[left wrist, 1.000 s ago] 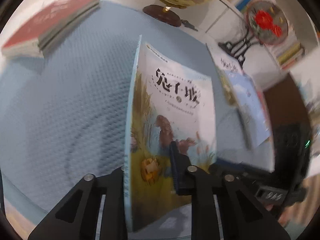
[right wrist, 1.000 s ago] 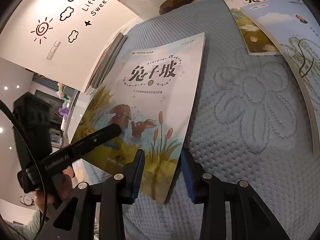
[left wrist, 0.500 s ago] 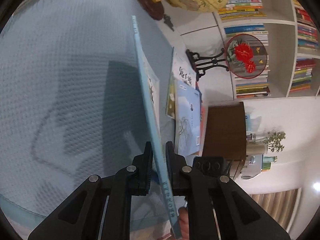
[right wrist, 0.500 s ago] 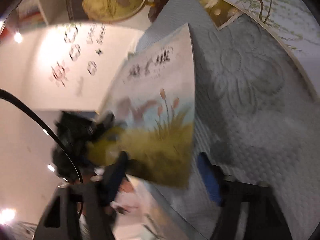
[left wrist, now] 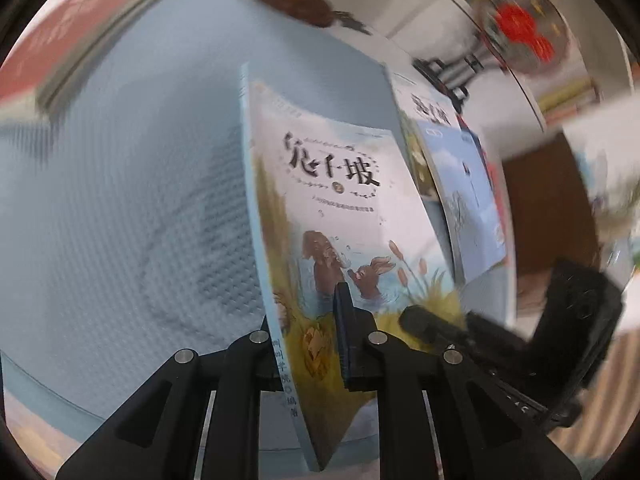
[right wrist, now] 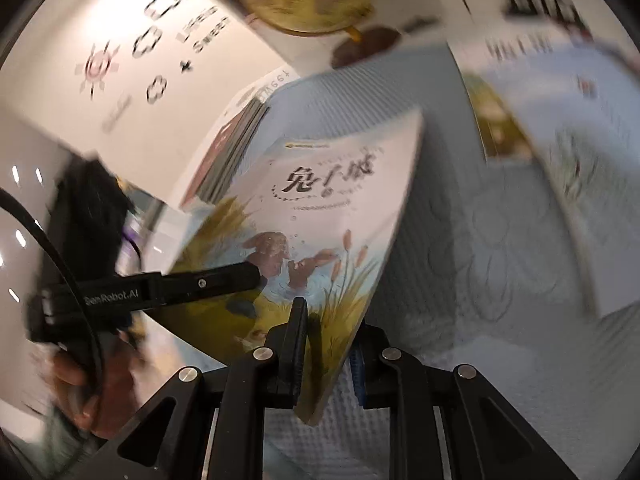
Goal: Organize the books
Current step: 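Lift the rabbit-slope book upright and lower it beside the red book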
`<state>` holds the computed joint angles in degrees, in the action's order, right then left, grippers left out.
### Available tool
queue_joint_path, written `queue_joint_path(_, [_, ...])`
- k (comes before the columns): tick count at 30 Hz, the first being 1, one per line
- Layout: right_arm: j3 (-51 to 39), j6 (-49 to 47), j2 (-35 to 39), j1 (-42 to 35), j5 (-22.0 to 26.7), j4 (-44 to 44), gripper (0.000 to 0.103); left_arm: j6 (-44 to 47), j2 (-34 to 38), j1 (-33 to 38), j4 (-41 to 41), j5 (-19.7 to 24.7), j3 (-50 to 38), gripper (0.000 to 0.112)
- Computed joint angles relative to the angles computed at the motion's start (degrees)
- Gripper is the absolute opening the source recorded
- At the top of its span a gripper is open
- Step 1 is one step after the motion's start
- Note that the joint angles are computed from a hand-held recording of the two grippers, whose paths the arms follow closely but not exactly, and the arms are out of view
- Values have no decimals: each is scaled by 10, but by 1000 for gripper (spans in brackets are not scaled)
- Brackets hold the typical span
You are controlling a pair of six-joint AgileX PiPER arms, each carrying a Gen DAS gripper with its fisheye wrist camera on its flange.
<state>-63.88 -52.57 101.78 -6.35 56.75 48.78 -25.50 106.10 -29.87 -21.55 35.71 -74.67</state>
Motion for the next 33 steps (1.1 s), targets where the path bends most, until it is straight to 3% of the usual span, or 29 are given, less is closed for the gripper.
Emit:
queue_joint_path(5, [34,-7,-60,15,-42,-11,18,14,-7,-5,55,39,-36,15])
queue_joint_path(12, [17,98,-102,93,-100,-31,19,113,-51,48,44,55,-39,15])
queue_joint_path(19, [-85,247,-75,236,-175,-81,19,292,-125,198,-42,69,-6,16])
queue_joint_path(23, [-210,327,22,316,-195,-121,19,381,-117,301,-85,106,-27,16])
queue_joint_path(26, [-335,408,120,364,-183,-177,19,455,-73,384,-119,136,-61,16])
queue_joint_path(33, [-671,577,349,429,-71,-304,19,528,66,480,-156,182,-158,18])
